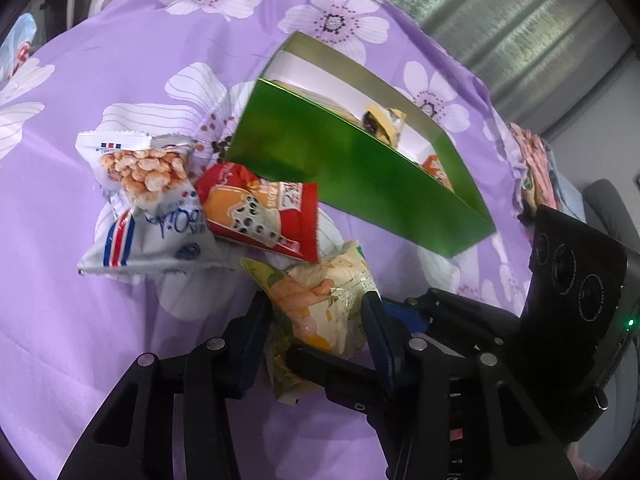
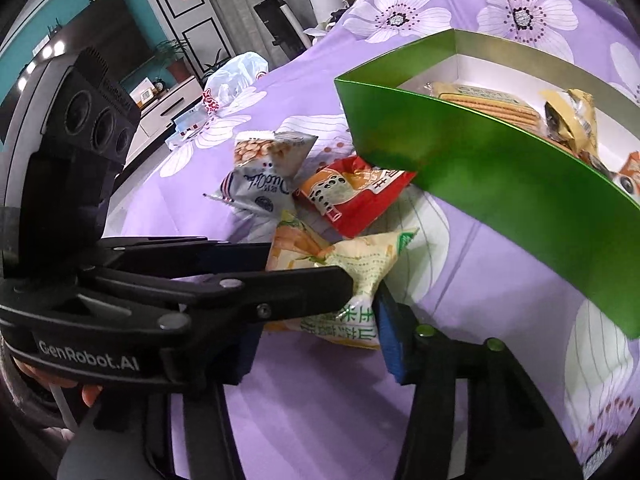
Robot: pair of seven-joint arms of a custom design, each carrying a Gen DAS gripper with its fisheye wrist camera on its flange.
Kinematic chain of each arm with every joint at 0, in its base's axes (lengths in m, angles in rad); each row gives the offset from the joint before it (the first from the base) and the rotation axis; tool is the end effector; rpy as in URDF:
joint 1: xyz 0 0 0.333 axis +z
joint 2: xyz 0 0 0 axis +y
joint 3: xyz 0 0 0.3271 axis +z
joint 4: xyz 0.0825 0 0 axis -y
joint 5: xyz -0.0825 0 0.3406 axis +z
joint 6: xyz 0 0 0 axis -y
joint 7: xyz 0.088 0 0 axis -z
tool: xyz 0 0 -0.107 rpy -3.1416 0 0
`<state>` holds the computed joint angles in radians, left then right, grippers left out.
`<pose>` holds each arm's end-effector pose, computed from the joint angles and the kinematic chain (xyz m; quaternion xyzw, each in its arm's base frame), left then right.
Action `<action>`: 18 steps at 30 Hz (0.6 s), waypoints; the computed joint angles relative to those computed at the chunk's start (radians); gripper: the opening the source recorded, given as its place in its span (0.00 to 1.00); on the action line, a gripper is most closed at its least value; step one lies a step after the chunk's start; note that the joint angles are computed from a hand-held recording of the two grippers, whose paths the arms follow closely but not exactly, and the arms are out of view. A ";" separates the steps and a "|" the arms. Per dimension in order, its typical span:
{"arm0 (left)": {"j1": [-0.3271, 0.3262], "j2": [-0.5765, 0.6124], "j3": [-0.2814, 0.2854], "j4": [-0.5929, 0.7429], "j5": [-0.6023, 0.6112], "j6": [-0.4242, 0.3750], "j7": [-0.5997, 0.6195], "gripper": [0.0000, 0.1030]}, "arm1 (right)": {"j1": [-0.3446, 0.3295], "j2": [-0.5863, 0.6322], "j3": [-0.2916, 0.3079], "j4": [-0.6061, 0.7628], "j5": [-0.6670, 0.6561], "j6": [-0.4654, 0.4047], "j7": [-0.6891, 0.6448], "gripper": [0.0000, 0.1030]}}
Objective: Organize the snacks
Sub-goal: 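Move the right gripper to the green-and-yellow chip bag and grasp it, then lift the chip bag and carry it over the green box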
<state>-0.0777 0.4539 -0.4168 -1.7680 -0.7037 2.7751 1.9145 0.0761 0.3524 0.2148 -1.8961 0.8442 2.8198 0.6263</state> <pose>0.6121 -0.2523 0.4132 0.6030 -0.7009 0.3774 0.0525 0.6159 0.1313 0.4086 -0.7922 0.4895 -0.1062 0.3485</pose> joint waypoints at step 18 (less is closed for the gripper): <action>-0.050 -0.104 -0.018 -0.048 -0.065 0.036 0.160 0.45 | 0.058 -0.200 0.002 -0.218 0.207 0.232 -0.139 0.47</action>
